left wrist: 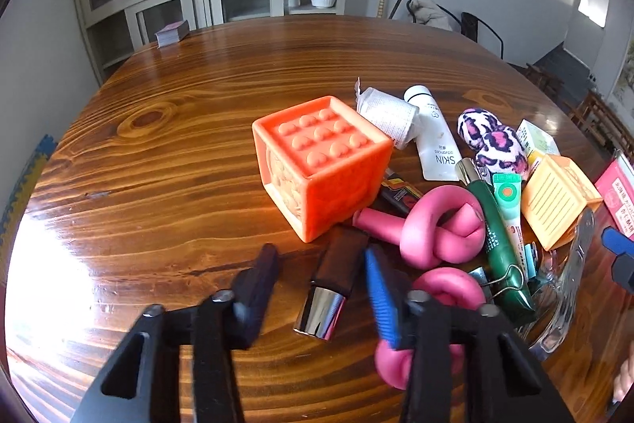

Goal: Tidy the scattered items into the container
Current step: 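Grasp the lipstick with the left gripper while the right gripper grasps the silver nail clipper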

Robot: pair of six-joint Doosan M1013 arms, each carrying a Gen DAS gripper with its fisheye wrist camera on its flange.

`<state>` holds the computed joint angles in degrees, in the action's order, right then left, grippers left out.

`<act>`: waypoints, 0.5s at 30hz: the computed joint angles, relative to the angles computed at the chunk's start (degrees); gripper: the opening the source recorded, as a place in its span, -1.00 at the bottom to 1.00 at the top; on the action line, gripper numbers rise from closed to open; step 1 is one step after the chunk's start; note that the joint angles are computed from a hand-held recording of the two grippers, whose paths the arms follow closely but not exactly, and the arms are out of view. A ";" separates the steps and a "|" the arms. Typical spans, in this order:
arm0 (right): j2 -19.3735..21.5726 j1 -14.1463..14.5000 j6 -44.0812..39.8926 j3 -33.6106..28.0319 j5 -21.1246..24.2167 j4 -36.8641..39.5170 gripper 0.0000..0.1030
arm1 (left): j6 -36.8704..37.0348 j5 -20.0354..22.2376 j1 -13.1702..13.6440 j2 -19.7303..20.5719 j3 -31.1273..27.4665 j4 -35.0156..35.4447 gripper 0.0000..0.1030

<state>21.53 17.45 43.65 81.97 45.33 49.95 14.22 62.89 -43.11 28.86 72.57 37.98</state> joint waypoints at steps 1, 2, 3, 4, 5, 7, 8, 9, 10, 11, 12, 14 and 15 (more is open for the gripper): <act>-0.01 0.03 -0.10 0.03 -0.01 -0.04 0.47 | 0.41 0.88 -0.27 0.39 -0.55 0.39 -0.57; 0.01 0.03 -0.08 0.01 0.06 -0.08 0.45 | 0.49 1.17 -0.38 0.53 -0.73 0.65 -0.59; 0.06 0.01 0.03 -0.03 0.19 -0.12 0.41 | -0.05 0.74 -0.47 0.42 -0.57 0.72 -0.59; 0.12 -0.03 0.19 -0.09 0.31 -0.19 0.36 | -0.98 -0.08 -0.60 0.22 -0.29 0.69 -0.59; 0.19 -0.05 0.38 -0.17 0.44 -0.30 0.33 | -1.82 -0.82 -0.69 0.04 -0.07 0.47 -0.59; 0.36 -0.14 0.59 -0.39 0.93 -0.26 0.19 | -3.46 -1.34 -1.06 -0.15 0.10 0.42 -0.59; 0.43 -0.21 0.61 -0.47 1.26 -0.05 0.17 | -4.34 -1.14 -1.45 -0.17 0.09 1.02 -0.59; 0.49 -0.28 0.59 -0.53 1.55 0.21 0.12 | -5.32 -0.77 -1.91 -0.20 0.10 1.99 -0.59; 0.52 -0.36 0.51 -0.55 1.76 0.50 0.09 | -6.50 -0.36 -2.37 -0.35 0.24 3.20 -0.60; 0.53 -0.41 0.45 -0.54 1.85 0.74 0.09 | -8.06 0.00 -2.85 -0.62 0.50 4.61 -0.60; 0.52 -0.43 0.43 -0.52 1.87 0.88 0.08 | -10.18 0.23 -3.34 -1.02 0.94 6.30 -0.60; 0.60 -0.54 0.32 -0.56 2.33 1.35 0.07 | -14.67 0.75 -4.15 -1.94 1.99 9.55 -0.60; 0.67 -0.59 0.18 -0.61 2.74 1.68 0.07 | -16.65 0.77 -4.38 -2.44 2.59 10.83 -0.59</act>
